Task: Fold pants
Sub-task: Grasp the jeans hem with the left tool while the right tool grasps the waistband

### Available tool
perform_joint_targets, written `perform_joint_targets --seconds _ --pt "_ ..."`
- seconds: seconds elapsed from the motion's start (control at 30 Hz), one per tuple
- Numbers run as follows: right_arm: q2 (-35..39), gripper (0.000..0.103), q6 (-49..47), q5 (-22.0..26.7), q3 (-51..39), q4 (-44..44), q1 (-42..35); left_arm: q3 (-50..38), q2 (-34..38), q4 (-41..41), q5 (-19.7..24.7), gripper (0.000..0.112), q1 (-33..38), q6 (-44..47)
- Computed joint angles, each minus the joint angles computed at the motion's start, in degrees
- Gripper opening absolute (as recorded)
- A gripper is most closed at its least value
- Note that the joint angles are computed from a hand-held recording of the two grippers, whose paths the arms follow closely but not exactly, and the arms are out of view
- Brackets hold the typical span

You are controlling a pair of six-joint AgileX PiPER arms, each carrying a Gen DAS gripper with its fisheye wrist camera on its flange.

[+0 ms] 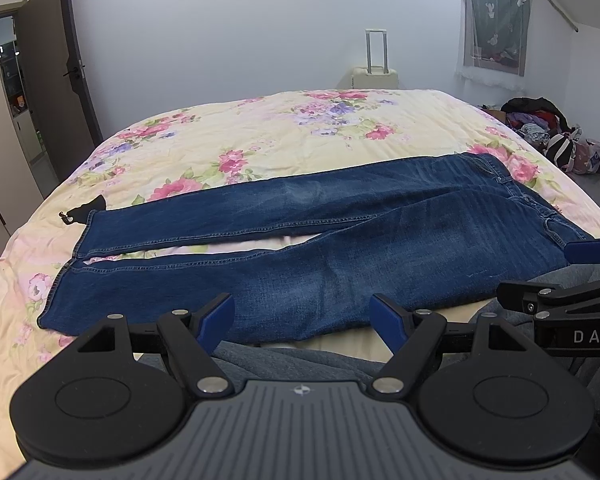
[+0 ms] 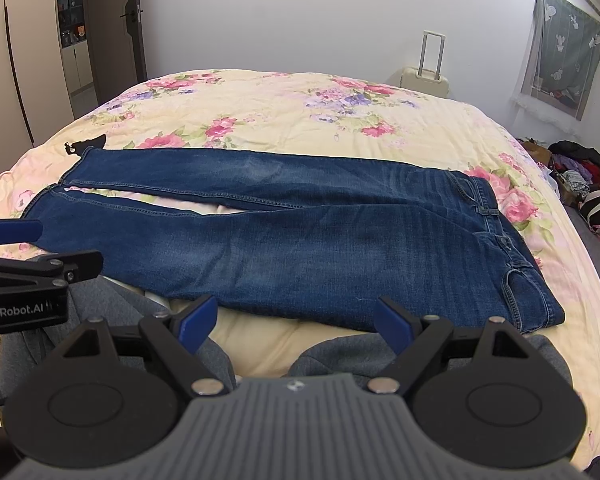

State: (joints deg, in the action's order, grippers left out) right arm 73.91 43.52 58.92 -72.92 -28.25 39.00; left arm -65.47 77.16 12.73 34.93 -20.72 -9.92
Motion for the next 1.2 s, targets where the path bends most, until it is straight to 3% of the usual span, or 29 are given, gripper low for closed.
perform_joint_targets --seconds 0.2,0.33,0.47,0.57,0.67,0.77,0.87,0.97,1.1,1.2 --pt "0.0 0.082 -0.1 -0.1 0.0 0.0 -0.1 -0.3 0.0 1.5 0.0 0.09 0.2 -0.7" --pt "-0.9 0.082 -1.1 -1.9 1.1 0.4 -2.6 -1.2 -0.2 3.6 -1.6 0.09 4.0 0.8" --pt "-3.2 0.082 -4.5 -9.3 4.3 0.7 -9.6 -5.5 1.3 1.2 -3.8 0.087 12.9 10.2" --pt "-4.1 0.082 -9.7 -17.8 7.0 2.7 -18.7 -11.3 5.3 -2.2 -5.1 0.084 20.4 19.1" --pt "-2.1 0.082 -12.4 -24.5 8.0 -0.8 -25.8 -16.3 10.1 -4.0 -6.1 0.082 26.2 25.8" --pt "2.1 0.082 -15.7 -28.1 6.7 -3.5 -32.0 -19.4 14.6 -3.9 -7.4 0.081 30.2 31.4" --pt "7.9 0.08 -28.1 -27.7 1.4 5.2 -39.0 -20.1 18.5 0.6 -11.0 0.081 32.5 35.4" --pt "14.0 0.069 -36.2 -24.9 -4.4 6.5 -43.0 -21.3 22.2 1.2 -12.2 0.081 34.7 41.4" --pt "21.8 0.046 -48.8 -19.2 -12.9 8.1 -47.4 -23.3 27.4 -6.1 -10.1 0.081 37.5 54.9" --pt "27.7 0.036 -57.5 -14.0 -20.2 10.6 -51.1 -21.2 30.8 -13.9 -11.1 0.081 39.4 69.8"
